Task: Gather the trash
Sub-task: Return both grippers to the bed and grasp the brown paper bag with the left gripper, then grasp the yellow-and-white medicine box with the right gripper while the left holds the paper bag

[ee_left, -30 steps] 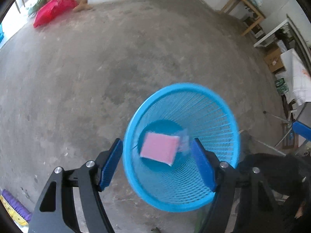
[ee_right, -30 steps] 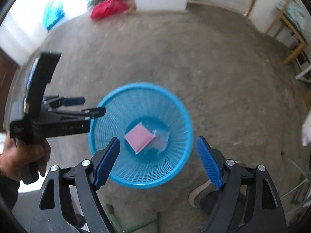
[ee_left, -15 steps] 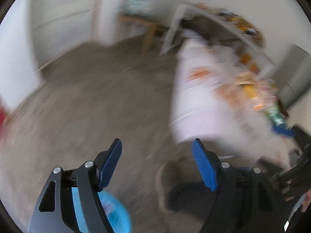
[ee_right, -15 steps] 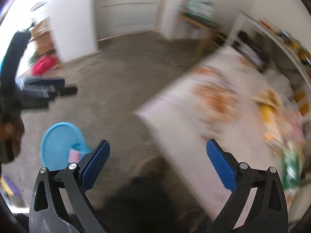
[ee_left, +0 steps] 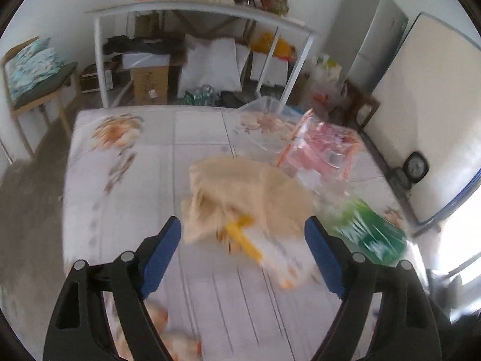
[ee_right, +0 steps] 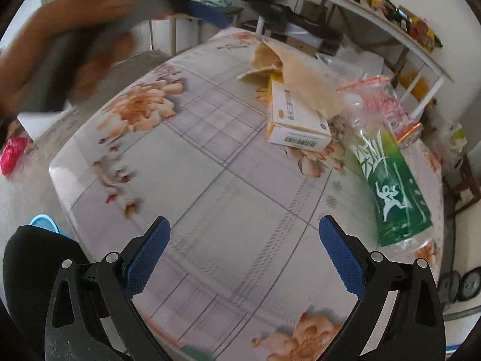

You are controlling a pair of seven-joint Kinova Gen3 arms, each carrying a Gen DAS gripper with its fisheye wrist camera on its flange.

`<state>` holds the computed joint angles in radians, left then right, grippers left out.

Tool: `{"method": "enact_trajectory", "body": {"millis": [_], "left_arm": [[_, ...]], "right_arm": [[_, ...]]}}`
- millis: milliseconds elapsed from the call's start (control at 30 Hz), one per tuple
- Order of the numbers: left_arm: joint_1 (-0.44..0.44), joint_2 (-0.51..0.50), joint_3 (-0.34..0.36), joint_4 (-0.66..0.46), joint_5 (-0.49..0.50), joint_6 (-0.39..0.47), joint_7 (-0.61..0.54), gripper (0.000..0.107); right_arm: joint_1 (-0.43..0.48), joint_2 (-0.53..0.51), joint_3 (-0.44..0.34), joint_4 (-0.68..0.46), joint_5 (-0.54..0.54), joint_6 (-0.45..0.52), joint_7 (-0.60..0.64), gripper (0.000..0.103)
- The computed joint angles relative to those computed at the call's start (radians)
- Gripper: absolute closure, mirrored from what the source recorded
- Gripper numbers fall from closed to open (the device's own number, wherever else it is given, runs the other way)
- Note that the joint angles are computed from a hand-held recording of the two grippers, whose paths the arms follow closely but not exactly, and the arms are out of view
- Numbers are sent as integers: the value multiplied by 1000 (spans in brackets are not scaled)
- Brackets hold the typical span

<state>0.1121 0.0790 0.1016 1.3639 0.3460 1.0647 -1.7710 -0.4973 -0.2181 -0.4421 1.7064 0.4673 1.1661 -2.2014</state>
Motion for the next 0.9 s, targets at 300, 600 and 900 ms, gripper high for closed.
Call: {"method": "enact_trajectory", "body": {"millis": [300,600,900], "left_arm": [[54,225,15,-174,-96,35,76,59],[-32,95,6,-14,-24,-65,35,105],[-167,-119,-116,132,161,-22,-153,105]], "right_arm": [[55,-38,55,42,-84,-115,56,8],[91,-9,28,12,-50,-118,44,8],[46,178,48,-210,38,-63,201,8]]}}
